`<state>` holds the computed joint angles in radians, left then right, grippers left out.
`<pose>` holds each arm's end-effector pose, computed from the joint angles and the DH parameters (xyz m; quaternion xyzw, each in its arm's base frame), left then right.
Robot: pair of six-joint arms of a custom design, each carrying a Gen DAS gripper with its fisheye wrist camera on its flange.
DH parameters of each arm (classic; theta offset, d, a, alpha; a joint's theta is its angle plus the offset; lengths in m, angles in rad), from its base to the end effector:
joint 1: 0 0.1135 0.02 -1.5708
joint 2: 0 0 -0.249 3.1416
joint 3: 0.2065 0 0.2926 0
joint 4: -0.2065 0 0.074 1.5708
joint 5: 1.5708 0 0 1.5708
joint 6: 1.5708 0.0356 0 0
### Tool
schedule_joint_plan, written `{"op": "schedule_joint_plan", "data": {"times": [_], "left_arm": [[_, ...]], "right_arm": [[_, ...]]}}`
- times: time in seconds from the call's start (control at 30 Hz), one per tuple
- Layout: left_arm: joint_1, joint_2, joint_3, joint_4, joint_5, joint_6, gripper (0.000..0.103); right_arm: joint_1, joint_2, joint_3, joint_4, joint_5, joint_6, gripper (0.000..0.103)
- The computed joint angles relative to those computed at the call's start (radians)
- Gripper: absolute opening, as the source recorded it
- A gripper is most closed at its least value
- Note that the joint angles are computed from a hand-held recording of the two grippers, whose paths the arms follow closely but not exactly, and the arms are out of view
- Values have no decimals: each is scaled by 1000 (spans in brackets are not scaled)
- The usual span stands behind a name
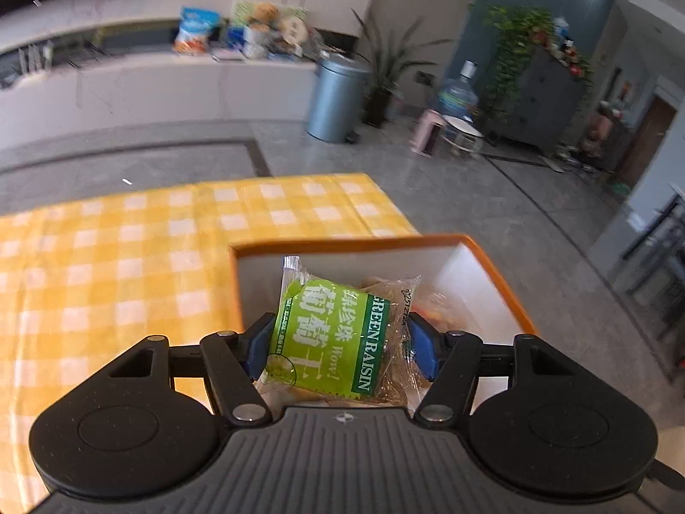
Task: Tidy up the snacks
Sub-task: 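Release the white packet with the right gripper while the left gripper drops the raisin pack in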
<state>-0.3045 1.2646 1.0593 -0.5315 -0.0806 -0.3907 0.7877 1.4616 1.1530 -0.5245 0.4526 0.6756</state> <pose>0.3048 -0.0928 0.2777 -0.0557 0.9120 -0.1032 0.3930 0.2617 0.2408 0.2527 0.0299 0.9121 0.0790 0.4013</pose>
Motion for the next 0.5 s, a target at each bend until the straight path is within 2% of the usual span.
{"op": "schedule_joint_plan", "data": {"times": [0.07,0.17,0.23,0.5], "left_arm": [[-11,14,9,-1,-41,2,76],[8,31,29,-23,17,9,82],[11,18,24,-31,36,26,90],[-2,2,47,-84,18,71,93]], "right_arm": [[2,8,6,-3,-7,4,63],[2,10,6,2,-22,1,63],[1,10,5,5,-25,-4,63],[7,42,38,-51,19,7,63]]}}
